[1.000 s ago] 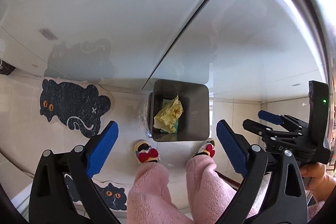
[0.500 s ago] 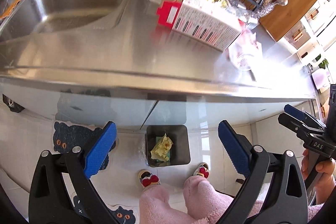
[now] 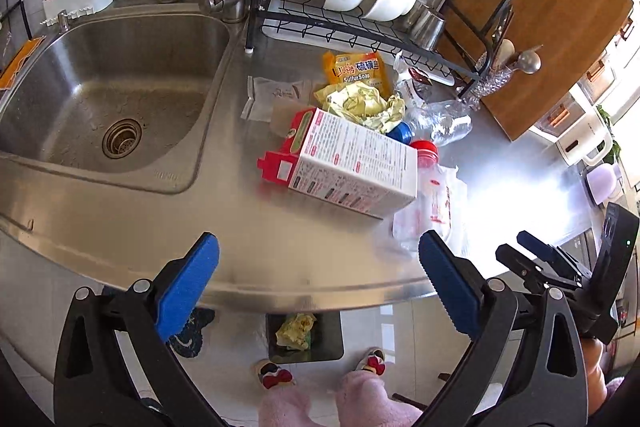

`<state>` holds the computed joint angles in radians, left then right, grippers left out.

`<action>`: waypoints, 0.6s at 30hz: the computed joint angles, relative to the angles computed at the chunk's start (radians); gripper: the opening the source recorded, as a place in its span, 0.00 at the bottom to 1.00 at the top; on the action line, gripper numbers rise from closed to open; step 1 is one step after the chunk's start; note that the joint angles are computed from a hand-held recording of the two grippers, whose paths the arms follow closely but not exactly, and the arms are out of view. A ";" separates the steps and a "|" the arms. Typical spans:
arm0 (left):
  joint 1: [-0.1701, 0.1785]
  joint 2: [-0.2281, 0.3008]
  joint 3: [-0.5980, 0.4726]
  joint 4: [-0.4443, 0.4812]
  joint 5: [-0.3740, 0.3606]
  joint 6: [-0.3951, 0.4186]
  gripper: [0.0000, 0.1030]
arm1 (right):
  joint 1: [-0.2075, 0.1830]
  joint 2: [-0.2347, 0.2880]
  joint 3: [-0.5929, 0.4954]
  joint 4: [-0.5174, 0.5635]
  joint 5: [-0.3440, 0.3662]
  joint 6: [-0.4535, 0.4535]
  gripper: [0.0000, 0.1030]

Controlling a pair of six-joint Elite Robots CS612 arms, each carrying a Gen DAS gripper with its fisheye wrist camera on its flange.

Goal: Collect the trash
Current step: 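Move both tools back up toward the red-capped bottle and paper towel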

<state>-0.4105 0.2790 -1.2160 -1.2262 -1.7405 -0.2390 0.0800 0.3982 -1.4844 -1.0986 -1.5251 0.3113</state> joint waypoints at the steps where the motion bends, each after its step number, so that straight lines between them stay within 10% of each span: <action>1: 0.000 -0.006 0.018 -0.014 -0.001 0.007 0.92 | -0.004 -0.001 0.009 0.005 0.008 0.004 0.72; 10: -0.004 -0.055 0.183 -0.103 -0.064 0.138 0.92 | -0.026 0.004 0.059 0.019 0.068 0.024 0.57; 18: -0.022 -0.116 0.273 -0.031 -0.005 0.038 0.91 | -0.023 0.001 0.093 0.007 0.075 -0.004 0.49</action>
